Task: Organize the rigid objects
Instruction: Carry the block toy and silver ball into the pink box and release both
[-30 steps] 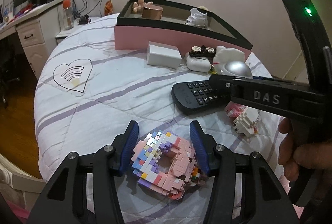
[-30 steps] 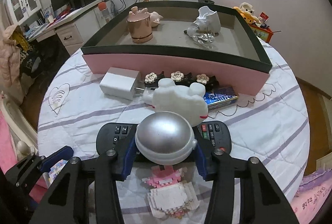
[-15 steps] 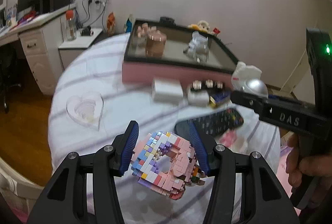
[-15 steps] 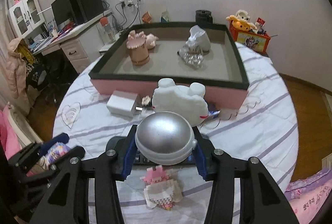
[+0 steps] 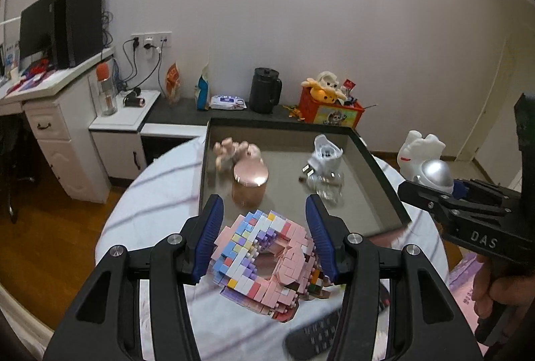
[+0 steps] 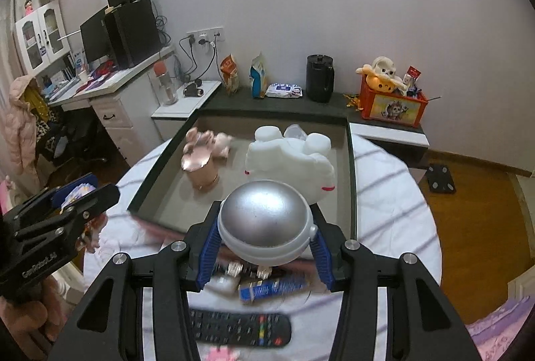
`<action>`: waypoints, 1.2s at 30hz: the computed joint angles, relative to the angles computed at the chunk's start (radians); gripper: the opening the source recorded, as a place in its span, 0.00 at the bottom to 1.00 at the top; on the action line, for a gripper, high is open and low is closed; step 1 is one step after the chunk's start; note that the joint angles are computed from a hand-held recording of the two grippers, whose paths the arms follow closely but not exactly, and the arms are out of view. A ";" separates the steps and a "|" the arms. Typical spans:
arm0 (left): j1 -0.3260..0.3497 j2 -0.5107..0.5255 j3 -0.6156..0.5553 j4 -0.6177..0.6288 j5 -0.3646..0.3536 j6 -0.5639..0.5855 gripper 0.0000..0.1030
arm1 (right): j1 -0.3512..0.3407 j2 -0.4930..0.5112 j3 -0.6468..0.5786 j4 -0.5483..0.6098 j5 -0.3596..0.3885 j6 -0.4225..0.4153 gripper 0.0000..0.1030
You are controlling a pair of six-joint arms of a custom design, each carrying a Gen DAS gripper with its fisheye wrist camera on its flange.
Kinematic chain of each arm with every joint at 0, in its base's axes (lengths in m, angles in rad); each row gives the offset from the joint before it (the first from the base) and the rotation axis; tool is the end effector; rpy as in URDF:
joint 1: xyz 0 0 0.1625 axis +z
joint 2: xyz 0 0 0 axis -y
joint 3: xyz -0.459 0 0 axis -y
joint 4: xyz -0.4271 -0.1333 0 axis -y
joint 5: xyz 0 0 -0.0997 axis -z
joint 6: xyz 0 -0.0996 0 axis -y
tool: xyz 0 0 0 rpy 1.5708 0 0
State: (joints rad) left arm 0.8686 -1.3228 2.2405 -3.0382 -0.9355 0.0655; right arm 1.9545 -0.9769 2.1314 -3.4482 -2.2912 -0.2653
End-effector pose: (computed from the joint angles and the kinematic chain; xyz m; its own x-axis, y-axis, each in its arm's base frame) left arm -0.1755 -0.5053 0.2520 -0.7769 0.3252 -0.5391 0.6029 0.6310 -0.4882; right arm 0.2700 -0.4883 0.1621 -0.7566 -0.0633 0.6508 -0.4965 0.7034 -0.5087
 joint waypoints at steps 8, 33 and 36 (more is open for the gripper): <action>0.056 0.163 -0.136 0.021 -0.028 0.038 0.51 | -0.064 0.037 -0.087 0.088 0.017 -0.016 0.48; 0.044 0.186 -0.137 -0.027 0.085 0.049 0.99 | -0.138 0.050 -0.082 0.136 0.045 0.054 0.81; 0.024 0.133 -0.096 -0.028 0.107 0.028 0.99 | -0.122 0.022 -0.048 0.106 0.059 0.077 0.83</action>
State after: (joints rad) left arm 0.8930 -1.1901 2.1447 -3.0661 -0.8281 0.0939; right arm 1.8325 -0.9552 2.0837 -3.3418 -2.2322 -0.1882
